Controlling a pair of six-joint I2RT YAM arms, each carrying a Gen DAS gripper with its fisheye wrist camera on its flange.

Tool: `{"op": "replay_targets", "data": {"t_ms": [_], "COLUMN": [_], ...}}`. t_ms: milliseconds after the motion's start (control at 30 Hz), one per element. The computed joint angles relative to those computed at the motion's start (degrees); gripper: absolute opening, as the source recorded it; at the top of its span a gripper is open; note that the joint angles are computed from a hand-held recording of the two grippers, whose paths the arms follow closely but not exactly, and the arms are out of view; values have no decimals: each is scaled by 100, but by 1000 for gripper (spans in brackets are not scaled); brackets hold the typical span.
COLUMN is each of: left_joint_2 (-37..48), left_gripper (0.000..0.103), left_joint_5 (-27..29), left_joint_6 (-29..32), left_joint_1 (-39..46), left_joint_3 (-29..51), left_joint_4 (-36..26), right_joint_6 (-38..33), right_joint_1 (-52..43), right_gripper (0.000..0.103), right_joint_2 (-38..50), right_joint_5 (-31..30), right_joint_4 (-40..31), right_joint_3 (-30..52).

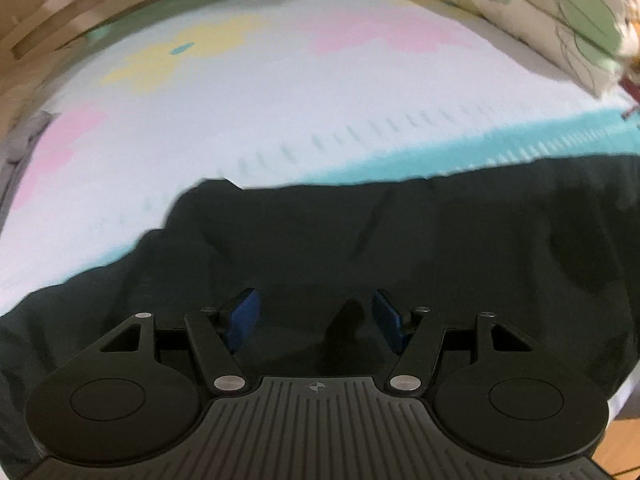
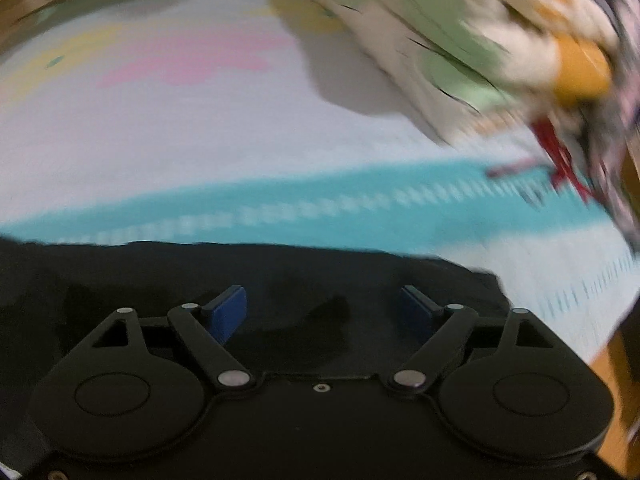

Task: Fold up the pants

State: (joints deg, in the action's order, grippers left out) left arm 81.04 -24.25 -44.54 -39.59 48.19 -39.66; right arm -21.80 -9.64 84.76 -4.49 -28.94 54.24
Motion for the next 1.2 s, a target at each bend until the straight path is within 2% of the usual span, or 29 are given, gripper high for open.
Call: {"op": "replay_targets", "data": {"t_ms": [67, 100, 133, 200, 333, 467, 567, 700, 800, 867, 900, 967, 1067, 1200], "left_joint_2": [231, 306, 287, 288, 249, 198, 209, 257, 273, 251, 226, 181, 115, -1], "left_gripper": [61, 61, 61, 62, 62, 64, 65, 69, 72, 73, 73, 73, 72, 72], "left_joint_5": [56, 25, -90, -150, -60, 19, -6, -18, 8, 35, 46, 62, -9, -190], "left_joint_6": [-32, -25, -48, -30, -57, -59, -74, -57, -109, -141, -137, -103, -92, -206], "left_joint_1": [-57, -83, -146, -180, -89, -9, -44, -13, 23, 43, 52, 64, 17, -107], "left_joint_3": [52, 20, -62, -78, -145, -183, -145, -112, -100, -116, -131, -151, -122, -179], "left_joint_4": [38, 119, 239, 258, 372, 416, 372, 350, 344, 350, 354, 346, 204, 61], "right_joint_6": [21, 27, 28, 147, 207, -105, -487, -872, -701, -449, -362, -73, 127, 436], "right_joint_1": [-397, -584, -737, -985, -839, -108, 522, 841, 423, 29, -194, -551, -798, -1091], "right_gripper": [83, 80, 68, 58, 58, 59, 59, 60, 72, 75, 80, 80, 81, 82], "right_joint_2": [229, 387, 529, 643, 539, -176, -428, -315, 78, 406, 561, 913, 1205, 1566], "right_joint_5": [-126, -151, -222, -515, -1140, -1495, -1266, -440, -80, 89, 6, -53, 235, -28], "right_joint_4": [-196, -343, -493, -727, -688, -374, -211, 36, 153, 153, 66, -62, 312, 175], "right_joint_3": [312, 499, 667, 804, 564, -259, -714, -992, -825, -556, -393, -33, 146, 558]}}
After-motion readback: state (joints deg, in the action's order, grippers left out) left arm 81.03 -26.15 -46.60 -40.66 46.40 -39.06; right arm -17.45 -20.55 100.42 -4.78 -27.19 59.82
